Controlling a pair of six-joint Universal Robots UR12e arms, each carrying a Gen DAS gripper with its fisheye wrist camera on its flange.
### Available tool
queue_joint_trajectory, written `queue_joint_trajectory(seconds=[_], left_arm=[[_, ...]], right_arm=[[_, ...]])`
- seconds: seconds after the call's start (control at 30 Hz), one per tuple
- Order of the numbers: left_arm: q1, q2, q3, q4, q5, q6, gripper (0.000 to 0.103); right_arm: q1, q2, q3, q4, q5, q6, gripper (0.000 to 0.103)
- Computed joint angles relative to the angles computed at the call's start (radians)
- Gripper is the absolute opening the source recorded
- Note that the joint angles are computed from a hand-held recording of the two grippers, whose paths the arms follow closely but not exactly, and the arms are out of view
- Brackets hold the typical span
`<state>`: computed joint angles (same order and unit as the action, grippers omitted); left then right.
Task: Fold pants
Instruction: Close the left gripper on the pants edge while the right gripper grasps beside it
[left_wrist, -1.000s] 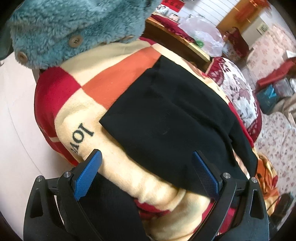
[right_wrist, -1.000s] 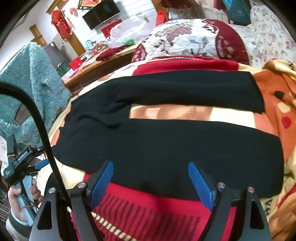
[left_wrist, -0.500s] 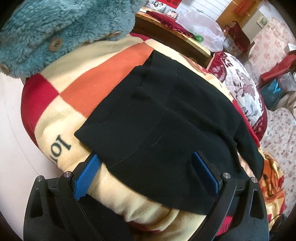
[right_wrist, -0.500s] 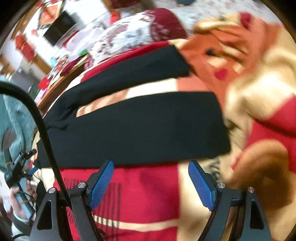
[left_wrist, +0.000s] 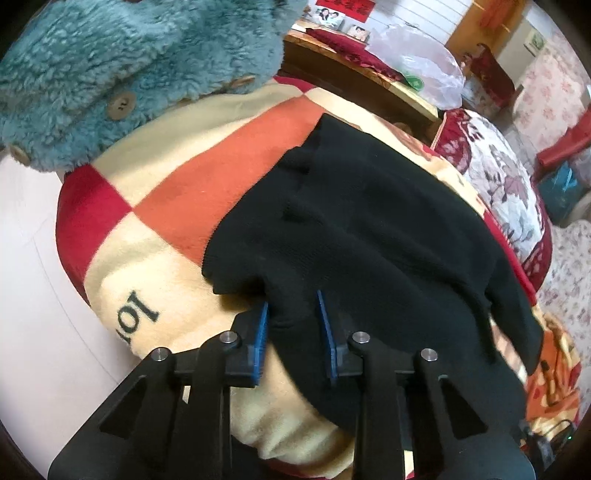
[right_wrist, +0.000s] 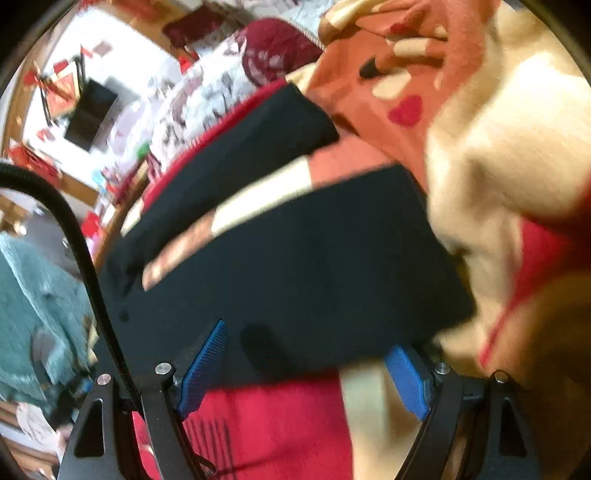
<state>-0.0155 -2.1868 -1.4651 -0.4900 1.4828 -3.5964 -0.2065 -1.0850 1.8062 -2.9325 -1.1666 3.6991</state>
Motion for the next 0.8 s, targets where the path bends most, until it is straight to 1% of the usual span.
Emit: queue_joint_trajectory(seconds=[0.03, 0.07, 0.1, 0.13, 0.2, 0.23, 0.27, 0.33, 0.43, 0.5, 0.57, 0.67, 0.7, 0.73, 0.77, 0.8], left_arm=[[0.003, 0.002, -0.002, 0.003, -0.006, 0.002, 0.018], [0.003, 0.005, -0.005, 0.007, -0.005, 0.009, 0.017], [0.002, 0.007, -0.008, 0.013, -0.001, 0.025, 0.015], [0.000, 0.010, -0.011, 0.019, 0.005, 0.036, 0.015], [-0.002, 0.020, -0.019, 0.042, 0.013, 0.057, 0.013], [-0.001, 0.025, -0.023, 0.048, 0.012, 0.064, 0.013], [0.001, 0.033, -0.028, 0.053, 0.007, 0.073, 0.013], [0.004, 0.045, -0.039, 0.065, 0.003, 0.090, 0.012], [0.007, 0.056, -0.056, 0.063, 0.005, 0.115, 0.012], [0.010, 0.053, -0.060, 0.048, 0.005, 0.106, 0.012], [0.017, 0.048, -0.061, 0.023, -0.012, 0.080, 0.012], [0.014, 0.041, -0.058, 0.004, -0.008, 0.087, 0.012], [0.013, 0.041, -0.054, -0.009, -0.010, 0.103, 0.012], [0.013, 0.043, -0.055, -0.008, -0.009, 0.109, 0.012], [0.016, 0.048, -0.064, 0.006, -0.019, 0.102, 0.015], [0.020, 0.053, -0.066, 0.003, -0.028, 0.099, 0.016]], right_arm=[[-0.004, 0.004, -0.002, -0.010, 0.012, 0.023, 0.049], [-0.009, 0.007, -0.005, -0.013, 0.021, 0.046, 0.039], [-0.011, 0.008, -0.006, -0.019, 0.028, 0.060, 0.034], [-0.013, 0.006, -0.004, -0.023, 0.032, 0.058, 0.023], [-0.011, -0.006, 0.006, -0.042, 0.033, 0.034, 0.017], [-0.007, -0.015, 0.006, -0.037, 0.033, 0.003, 0.016], [-0.003, -0.021, 0.002, -0.025, 0.032, -0.027, 0.015], [0.005, -0.039, -0.006, 0.009, 0.032, -0.091, 0.008], [0.013, -0.068, 0.002, 0.049, 0.004, -0.165, 0.007], [0.019, -0.076, 0.008, 0.077, -0.028, -0.189, 0.007], [0.018, -0.070, 0.009, 0.107, -0.045, -0.176, 0.007], [0.021, -0.049, -0.010, 0.181, -0.085, -0.178, 0.007], [0.019, -0.043, -0.016, 0.209, -0.078, -0.174, 0.007], [0.016, -0.043, -0.017, 0.215, -0.069, -0.170, 0.007], [0.014, -0.047, -0.016, 0.218, -0.071, -0.160, 0.010], [0.014, -0.052, -0.022, 0.242, -0.078, -0.165, 0.012]])
